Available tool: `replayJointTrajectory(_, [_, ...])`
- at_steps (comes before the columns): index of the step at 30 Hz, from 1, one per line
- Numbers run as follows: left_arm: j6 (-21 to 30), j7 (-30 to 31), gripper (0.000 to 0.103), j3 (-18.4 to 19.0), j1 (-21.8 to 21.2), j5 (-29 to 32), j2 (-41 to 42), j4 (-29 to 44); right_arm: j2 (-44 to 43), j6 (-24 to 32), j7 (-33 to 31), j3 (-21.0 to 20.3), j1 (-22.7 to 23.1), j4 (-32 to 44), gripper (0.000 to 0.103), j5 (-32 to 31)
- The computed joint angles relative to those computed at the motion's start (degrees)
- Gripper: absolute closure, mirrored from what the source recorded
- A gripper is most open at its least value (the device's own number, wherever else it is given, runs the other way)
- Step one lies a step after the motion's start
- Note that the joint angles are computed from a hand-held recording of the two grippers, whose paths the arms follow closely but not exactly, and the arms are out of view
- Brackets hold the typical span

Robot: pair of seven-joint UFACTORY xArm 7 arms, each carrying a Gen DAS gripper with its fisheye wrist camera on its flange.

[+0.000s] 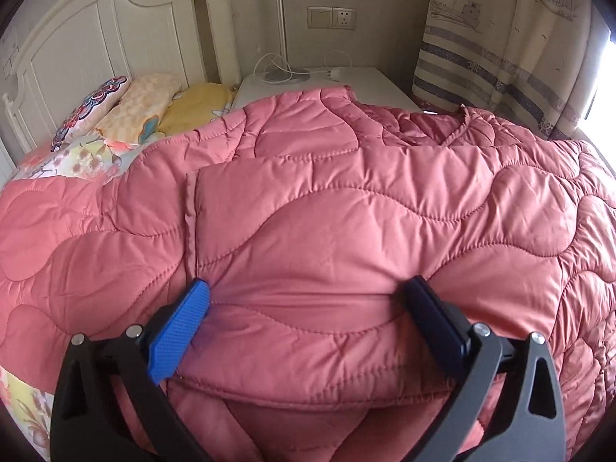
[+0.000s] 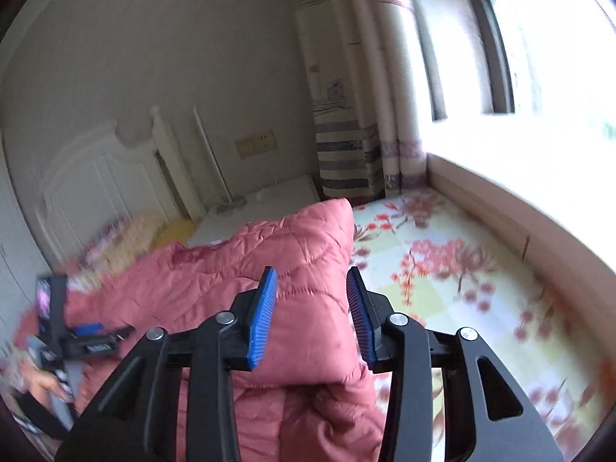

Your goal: Fold large clothes

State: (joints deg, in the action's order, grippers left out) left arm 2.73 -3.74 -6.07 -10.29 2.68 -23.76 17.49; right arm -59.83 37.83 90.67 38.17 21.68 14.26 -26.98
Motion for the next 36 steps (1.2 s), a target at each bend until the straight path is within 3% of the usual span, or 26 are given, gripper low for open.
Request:
replayJointTrajectory(5, [-0.1, 1.0, 0.002, 1.5, -1.5, -0.7, -0.5, -0.5, 18.1, -4.3, -9.0, -7.5, -2.9, 2.4, 0.069, 3.3])
replayJointTrajectory(8, [-0.1, 1.3, 0.002, 1.4, -1.7, -0.9, -0.7, -0.7, 16.9, -2.0, -8.3, -9.2, -1.6, 2.8, 0.073, 3.7])
replayJointTrajectory(12, [0.1, 1.3, 0.002, 1.2, -1.6, -1.1, -0.7, -0.7, 12.6, -1.6, -8.9, -7.4, -3.3, 4.8, 0.073, -0.1])
replayJointTrajectory(15, [0.1, 1.4, 0.002, 1.5, -1.9, -1.4, -0.7, -0.6, 17.9, -5.4, -12.7, -9.5, -5.5, 6.0, 0.073, -0.7])
replayJointTrajectory(17, [0.0, 2.1, 0.002, 2.5, -2.9, -1.8, -0.6, -0.6, 25.5, -6.2, -17.2, -13.0, -6.4, 6.7, 0.073, 2.5])
replayJointTrajectory(20, [0.1, 2.0, 0.002, 2.0, -2.4, -1.8, -0.7, -0.6, 23.8, -7.3, -18.1, -15.7, -5.9, 6.6, 0.073, 3.1])
replayJointTrajectory(23, [0.2, 1.6, 0.002, 1.3, -1.8, -1.7, -0.6, -0.5, 20.7, -11.2, -18.2, -15.5, -8.9, 5.6, 0.073, 1.9])
replayJointTrajectory(25, [0.1, 1.7, 0.002, 1.6, -2.1, -1.8, -0.5, -0.5, 23.4, -14.1, -20.2, -16.6, -10.9, 6.2, 0.073, 2.3])
replayJointTrajectory(28, [0.0, 2.2, 0.002, 2.5, -3.0, -2.3, -0.4, -0.5, 32.7, -12.6, -28.8, -20.4, -9.3, 10.1, 0.073, 6.0])
replayJointTrajectory(30, [0.0, 2.1, 0.002, 2.1, -2.6, -2.3, -0.4, -0.5, 30.6, -11.2, -28.2, -20.2, -9.9, 10.9, 0.073, 5.7])
replayJointTrajectory(33, [0.1, 2.0, 0.002, 1.9, -2.3, -2.2, -0.4, -0.4, 28.4, -15.1, -26.1, -18.7, -14.2, 10.5, 0.072, 3.4])
replayJointTrajectory(36, [0.0, 2.4, 0.002, 2.7, -3.2, -2.6, -0.2, -0.3, 34.5, -10.8, -30.1, -20.6, -14.7, 13.6, 0.072, 5.1])
